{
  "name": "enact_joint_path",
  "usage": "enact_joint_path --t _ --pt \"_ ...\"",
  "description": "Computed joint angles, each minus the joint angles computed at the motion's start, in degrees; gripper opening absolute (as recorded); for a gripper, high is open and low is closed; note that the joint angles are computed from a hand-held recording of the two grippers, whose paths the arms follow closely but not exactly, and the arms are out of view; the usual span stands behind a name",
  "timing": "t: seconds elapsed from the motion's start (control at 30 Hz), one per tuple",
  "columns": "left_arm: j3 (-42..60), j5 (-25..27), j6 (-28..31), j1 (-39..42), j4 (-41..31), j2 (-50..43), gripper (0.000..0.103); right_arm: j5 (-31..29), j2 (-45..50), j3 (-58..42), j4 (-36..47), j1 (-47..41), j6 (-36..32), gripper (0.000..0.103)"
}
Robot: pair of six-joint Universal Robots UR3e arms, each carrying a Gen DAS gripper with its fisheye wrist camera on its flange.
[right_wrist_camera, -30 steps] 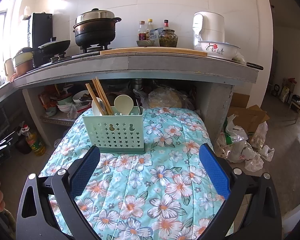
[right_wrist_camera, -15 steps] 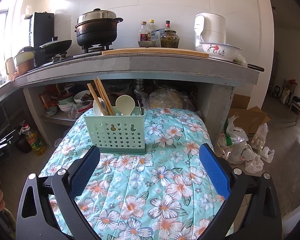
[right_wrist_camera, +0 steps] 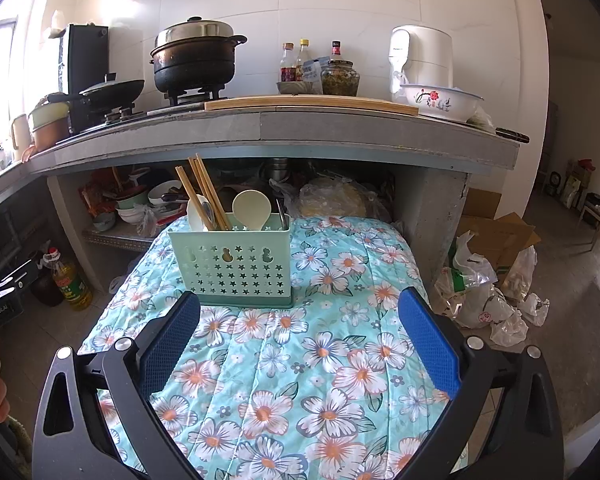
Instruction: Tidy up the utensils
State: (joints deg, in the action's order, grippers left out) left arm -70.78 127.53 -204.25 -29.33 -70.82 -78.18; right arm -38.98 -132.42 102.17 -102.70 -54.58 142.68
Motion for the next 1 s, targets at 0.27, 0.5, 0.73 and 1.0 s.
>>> enact_joint_path --t 0.27,0.5,0.73,1.0 --pt "0.1 0.2 0.1 -0.4 0.3 -0.1 0.095 0.1 -0.2 0.2 -0.4 0.3 0.3 0.096" --pt "0.0 0.5 0.1 -0.4 0.3 0.0 0.095 0.4 -0.2 0.3 -0.3 0.1 0.0 0.096" --pt "-0.6 -0.3 0.7 0.3 0.5 0.3 0.095 0.4 -0.3 0.3 -0.2 0.1 0.0 0.096" --pt "-0.4 -0.5 0.7 0.5 0.1 0.1 0.095 0.3 -0.2 0.4 -0.3 0.2 0.1 0.096"
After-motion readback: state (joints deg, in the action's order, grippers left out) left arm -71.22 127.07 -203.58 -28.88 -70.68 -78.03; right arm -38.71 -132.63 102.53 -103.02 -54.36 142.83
